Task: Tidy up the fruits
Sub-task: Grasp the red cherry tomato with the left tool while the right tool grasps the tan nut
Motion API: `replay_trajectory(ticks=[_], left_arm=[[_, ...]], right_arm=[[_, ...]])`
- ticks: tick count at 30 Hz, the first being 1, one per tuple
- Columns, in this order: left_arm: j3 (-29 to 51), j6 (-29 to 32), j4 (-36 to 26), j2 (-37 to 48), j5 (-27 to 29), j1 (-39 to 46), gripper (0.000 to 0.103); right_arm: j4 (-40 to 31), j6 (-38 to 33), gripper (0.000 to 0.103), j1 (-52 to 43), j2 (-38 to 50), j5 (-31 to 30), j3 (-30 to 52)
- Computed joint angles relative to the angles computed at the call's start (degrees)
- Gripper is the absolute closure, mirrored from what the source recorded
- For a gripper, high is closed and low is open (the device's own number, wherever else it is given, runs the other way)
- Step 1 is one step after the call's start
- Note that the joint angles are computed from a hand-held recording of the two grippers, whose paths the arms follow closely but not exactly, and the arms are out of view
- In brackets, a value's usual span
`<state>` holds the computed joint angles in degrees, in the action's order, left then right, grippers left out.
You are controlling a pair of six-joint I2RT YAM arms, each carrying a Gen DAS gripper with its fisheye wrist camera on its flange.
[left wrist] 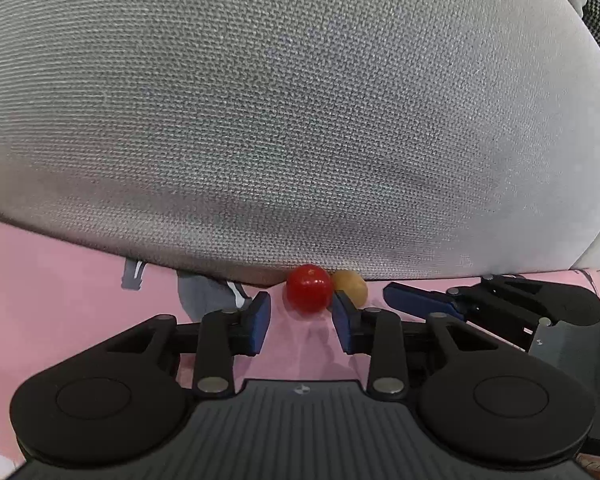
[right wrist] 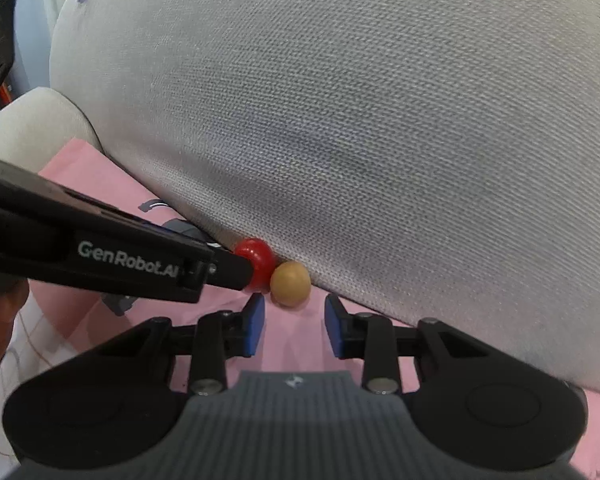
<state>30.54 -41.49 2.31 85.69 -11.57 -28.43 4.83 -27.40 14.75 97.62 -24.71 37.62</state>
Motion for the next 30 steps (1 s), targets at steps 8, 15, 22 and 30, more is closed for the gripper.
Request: replay_trajectory(ticks=[8, 15, 22, 30], left_arm=[[-1.8, 2.7, 5.8, 2.0, 2.3, 1.7, 0.063], [-3.5, 4.2, 6.9, 0.4, 5.8, 4.9, 0.063], [0.0, 4.7, 6.0, 4.5, 4.8, 3.5, 0.063], [4.9, 4.6, 3.9, 9.6, 0.1, -0.3, 0.063]], right_arm=[[5.0, -0.2, 0.075, 0.8, 4.2, 0.0, 0.1], [8.3, 0.2, 0.082, 1.7, 5.6, -1.2, -1.0], [10.1, -0.6, 0.083, 0.3, 1.5, 0.4, -6.5], [8.3, -2.1, 0.083, -4.5, -2.9, 0.1, -9.9]])
